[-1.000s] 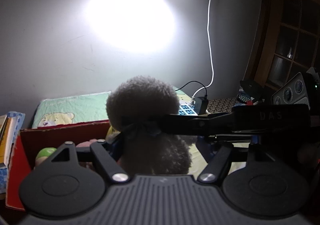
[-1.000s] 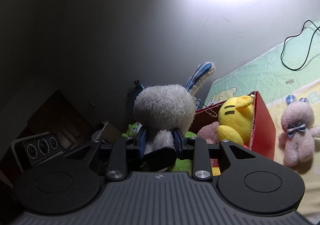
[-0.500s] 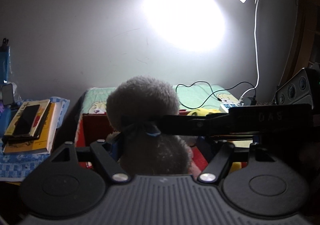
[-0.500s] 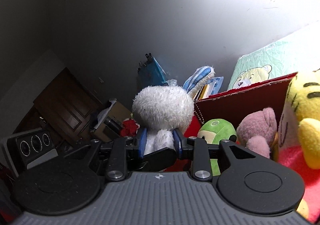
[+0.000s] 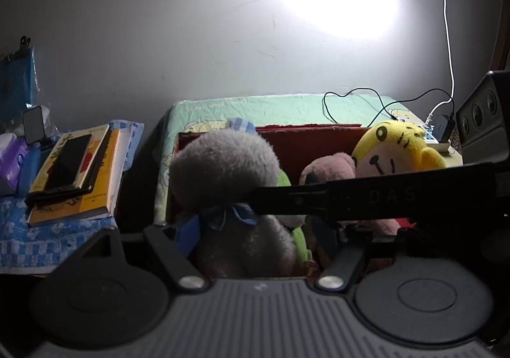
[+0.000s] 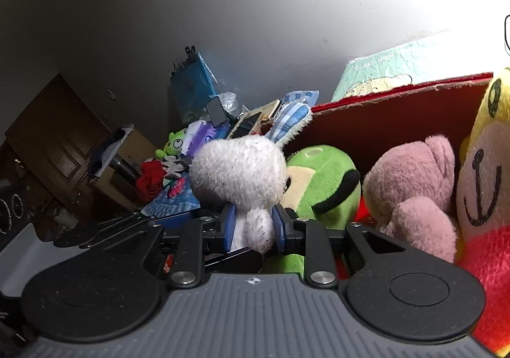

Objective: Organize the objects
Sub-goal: 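Lower the white bunny plush into the box beside the green plush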

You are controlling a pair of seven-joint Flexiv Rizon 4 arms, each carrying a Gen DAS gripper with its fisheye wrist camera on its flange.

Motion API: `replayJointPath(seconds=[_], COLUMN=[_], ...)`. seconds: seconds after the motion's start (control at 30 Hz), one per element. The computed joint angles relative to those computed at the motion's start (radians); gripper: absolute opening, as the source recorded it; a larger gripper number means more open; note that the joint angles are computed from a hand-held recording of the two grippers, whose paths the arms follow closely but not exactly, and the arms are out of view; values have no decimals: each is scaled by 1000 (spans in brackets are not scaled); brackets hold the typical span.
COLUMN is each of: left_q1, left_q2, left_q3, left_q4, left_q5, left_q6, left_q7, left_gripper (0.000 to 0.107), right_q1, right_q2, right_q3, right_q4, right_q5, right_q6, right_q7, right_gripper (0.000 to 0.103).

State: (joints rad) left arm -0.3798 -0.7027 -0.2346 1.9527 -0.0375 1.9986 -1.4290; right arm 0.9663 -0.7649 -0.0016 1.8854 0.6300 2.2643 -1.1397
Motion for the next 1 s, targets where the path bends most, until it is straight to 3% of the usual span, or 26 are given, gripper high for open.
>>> replayJointPath(seconds=[0.3, 0.53, 0.67, 1.0], left_q1=[-35, -199, -301, -485], left_q2=[0, 7, 7, 2], left_q3=[31, 182, 284, 490], left_q4=[-16, -54, -79, -125], left_q5=[-44, -143, -192, -187], left_q6=[-65, -150, -211, -322], left_q7=[-3, 35, 38, -75], left_gripper=[83, 90, 91, 91], right_q1=[-45, -79, -58, 6], right_q2=[8, 28, 44, 97], right_q3=[62, 113, 102, 66], right_q4=[48, 111, 123, 151], right_q5=[-49, -81, -66, 22], right_q6=[31, 100, 96, 78], right_q7=[69, 129, 120, 24], right_gripper=[25, 29, 29, 29])
